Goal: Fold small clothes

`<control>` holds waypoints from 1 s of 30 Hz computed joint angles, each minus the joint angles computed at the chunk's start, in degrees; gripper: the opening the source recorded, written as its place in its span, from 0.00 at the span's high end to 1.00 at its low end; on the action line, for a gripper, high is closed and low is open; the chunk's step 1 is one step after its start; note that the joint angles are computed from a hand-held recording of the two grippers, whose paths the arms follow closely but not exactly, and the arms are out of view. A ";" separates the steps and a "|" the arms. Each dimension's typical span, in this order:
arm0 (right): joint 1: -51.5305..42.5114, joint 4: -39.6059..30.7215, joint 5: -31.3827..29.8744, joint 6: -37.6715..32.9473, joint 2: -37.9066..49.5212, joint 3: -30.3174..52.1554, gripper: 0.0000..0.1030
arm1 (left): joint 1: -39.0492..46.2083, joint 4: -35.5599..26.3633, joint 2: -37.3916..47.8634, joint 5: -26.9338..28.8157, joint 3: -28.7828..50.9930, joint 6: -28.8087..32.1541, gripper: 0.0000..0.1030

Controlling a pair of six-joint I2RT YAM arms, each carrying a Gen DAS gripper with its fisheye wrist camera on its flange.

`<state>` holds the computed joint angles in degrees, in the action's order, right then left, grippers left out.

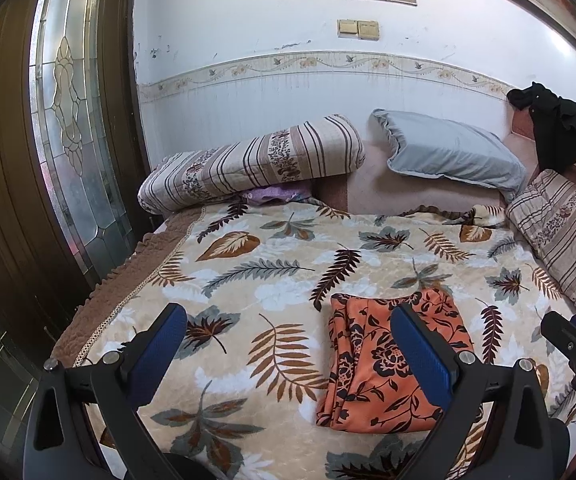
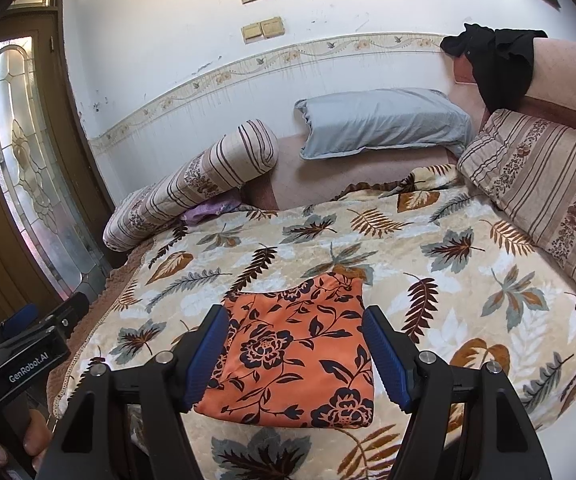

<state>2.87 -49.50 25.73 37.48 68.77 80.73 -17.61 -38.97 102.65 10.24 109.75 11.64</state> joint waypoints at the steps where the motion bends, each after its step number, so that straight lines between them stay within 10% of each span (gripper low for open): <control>1: -0.06 0.23 -0.06 -0.02 0.10 -0.13 0.29 | -0.01 -0.08 0.32 -0.02 0.25 -0.02 0.02; 30: 1.17 3.07 0.39 -0.82 4.21 0.36 0.29 | 1.00 -0.74 5.27 -0.01 3.57 -0.39 0.02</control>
<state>4.05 -46.43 26.12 36.66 72.98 81.09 -16.62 -39.71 107.91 10.23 113.33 11.25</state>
